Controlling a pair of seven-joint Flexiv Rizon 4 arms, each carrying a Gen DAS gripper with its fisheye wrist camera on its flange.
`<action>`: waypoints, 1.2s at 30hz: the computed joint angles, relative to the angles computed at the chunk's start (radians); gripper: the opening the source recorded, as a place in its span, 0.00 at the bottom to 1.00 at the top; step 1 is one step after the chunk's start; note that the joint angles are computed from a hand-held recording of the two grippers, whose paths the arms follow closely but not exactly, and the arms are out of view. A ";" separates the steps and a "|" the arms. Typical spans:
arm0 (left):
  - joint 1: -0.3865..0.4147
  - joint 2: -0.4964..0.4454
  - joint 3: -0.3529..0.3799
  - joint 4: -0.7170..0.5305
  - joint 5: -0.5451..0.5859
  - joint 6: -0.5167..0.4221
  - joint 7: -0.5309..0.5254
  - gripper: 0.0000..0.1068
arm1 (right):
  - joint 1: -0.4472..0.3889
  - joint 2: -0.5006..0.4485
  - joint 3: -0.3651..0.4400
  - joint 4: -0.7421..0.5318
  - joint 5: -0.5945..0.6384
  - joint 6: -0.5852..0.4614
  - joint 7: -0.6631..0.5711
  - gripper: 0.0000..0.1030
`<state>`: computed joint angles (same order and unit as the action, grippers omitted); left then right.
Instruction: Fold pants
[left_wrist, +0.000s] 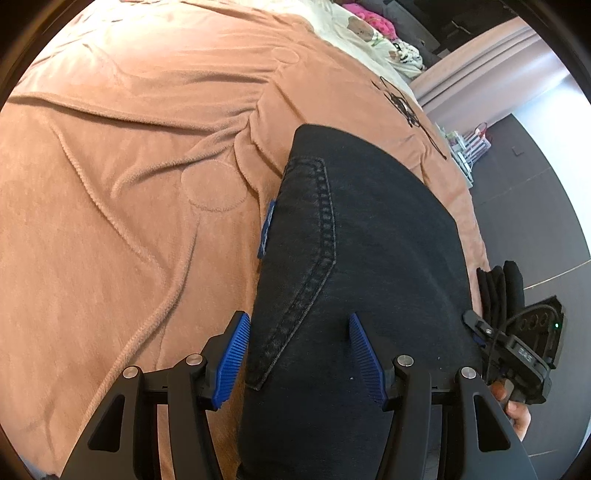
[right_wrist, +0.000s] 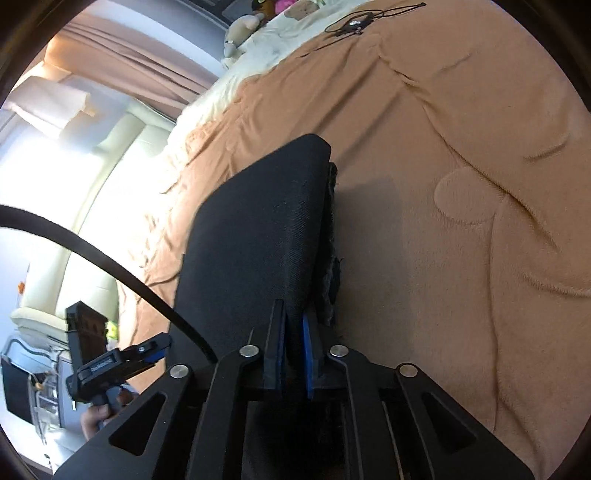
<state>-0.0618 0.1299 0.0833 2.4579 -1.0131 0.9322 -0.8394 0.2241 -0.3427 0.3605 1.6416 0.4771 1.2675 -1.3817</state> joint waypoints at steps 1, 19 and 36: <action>0.000 -0.004 0.000 -0.002 -0.009 0.001 0.004 0.55 | -0.008 0.002 0.007 0.000 0.009 0.004 -0.017 0.26; 0.020 -0.033 -0.002 0.000 -0.069 -0.081 0.026 0.55 | -0.103 -0.132 0.037 -0.197 0.266 -0.278 -0.311 0.70; 0.014 0.010 0.010 0.032 -0.132 -0.093 0.082 0.39 | -0.099 -0.149 0.016 -0.250 0.317 -0.328 -0.453 0.25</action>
